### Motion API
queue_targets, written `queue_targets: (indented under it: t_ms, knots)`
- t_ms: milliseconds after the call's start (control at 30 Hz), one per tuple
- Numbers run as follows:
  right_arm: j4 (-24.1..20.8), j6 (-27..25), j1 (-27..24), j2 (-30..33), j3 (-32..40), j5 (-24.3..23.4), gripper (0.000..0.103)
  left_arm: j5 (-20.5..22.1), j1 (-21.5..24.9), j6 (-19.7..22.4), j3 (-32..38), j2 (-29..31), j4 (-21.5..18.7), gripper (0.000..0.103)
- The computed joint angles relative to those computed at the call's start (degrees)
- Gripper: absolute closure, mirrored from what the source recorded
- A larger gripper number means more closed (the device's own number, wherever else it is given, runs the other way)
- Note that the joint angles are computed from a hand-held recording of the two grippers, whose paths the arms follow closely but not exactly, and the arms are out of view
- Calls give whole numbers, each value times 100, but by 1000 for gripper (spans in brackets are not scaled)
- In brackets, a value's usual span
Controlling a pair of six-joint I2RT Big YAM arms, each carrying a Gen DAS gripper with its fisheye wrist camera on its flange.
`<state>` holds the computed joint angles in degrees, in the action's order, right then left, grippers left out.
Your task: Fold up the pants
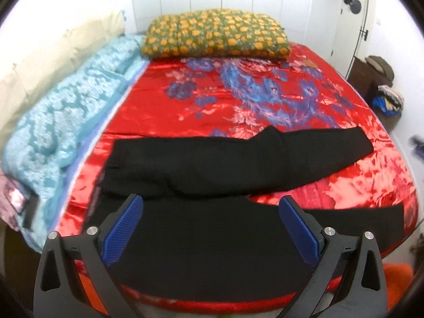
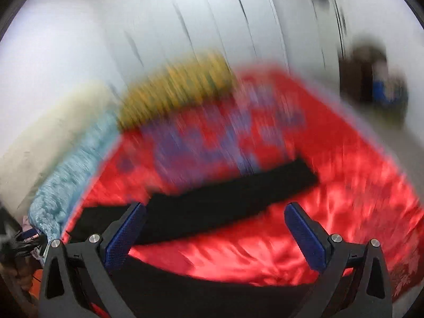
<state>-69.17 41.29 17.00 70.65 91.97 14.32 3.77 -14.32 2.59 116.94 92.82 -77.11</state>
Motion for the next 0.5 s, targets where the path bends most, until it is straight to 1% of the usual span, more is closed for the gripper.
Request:
queue_targets:
  t_ms: [33, 67, 100, 133, 167, 200, 233, 267, 300, 333, 367, 400, 500]
  knots:
    - [-58, -80, -415, 126, -88, -422, 0, 109, 1, -50, 116, 138, -83, 1]
    - [-103, -256, -827, 303, -100, -735, 0, 188, -1, -95, 187, 245, -141, 1]
    - [-161, -568, -1286, 607, 3, -1032, 1, 219, -9, -126, 203, 320, -163, 1]
    - [-245, -862, -1531, 884, 183, -1133, 2, 208, -23, -140, 199, 358, -169, 1]
    - [-358, -1321, -1799, 1267, 485, -1090, 2, 107, -96, -170, 144, 423, -162, 1]
    - [-393, -1577, -1973, 1463, 636, -1115, 3, 36, -122, -153, 94, 462, -166, 1]
    - [-448, -1897, -2151, 1798, 921, -1131, 4, -22, -148, -150, 56, 480, -175, 1]
    - [-482, -2089, -2237, 2035, 1122, -1147, 6, -145, -188, -146, -32, 518, -197, 1]
    - [-554, -2364, -2399, 2361, 1354, -1333, 10, -202, -204, -146, -61, 539, -217, 1]
    - [-694, -2506, -2479, 2642, 1615, -1457, 19, -293, -229, -149, -94, 592, -256, 1]
    - [-863, -2657, -2566, 2926, 1871, -1496, 22, -357, -245, -152, -111, 624, -284, 1]
    - [-1000, -2816, -2636, 3238, 2154, -1440, 24, -424, -258, -153, -116, 665, -306, 1]
    - [-937, -2961, -2714, 3634, 2410, -1324, 25, -617, -306, -181, -165, 772, -353, 1]
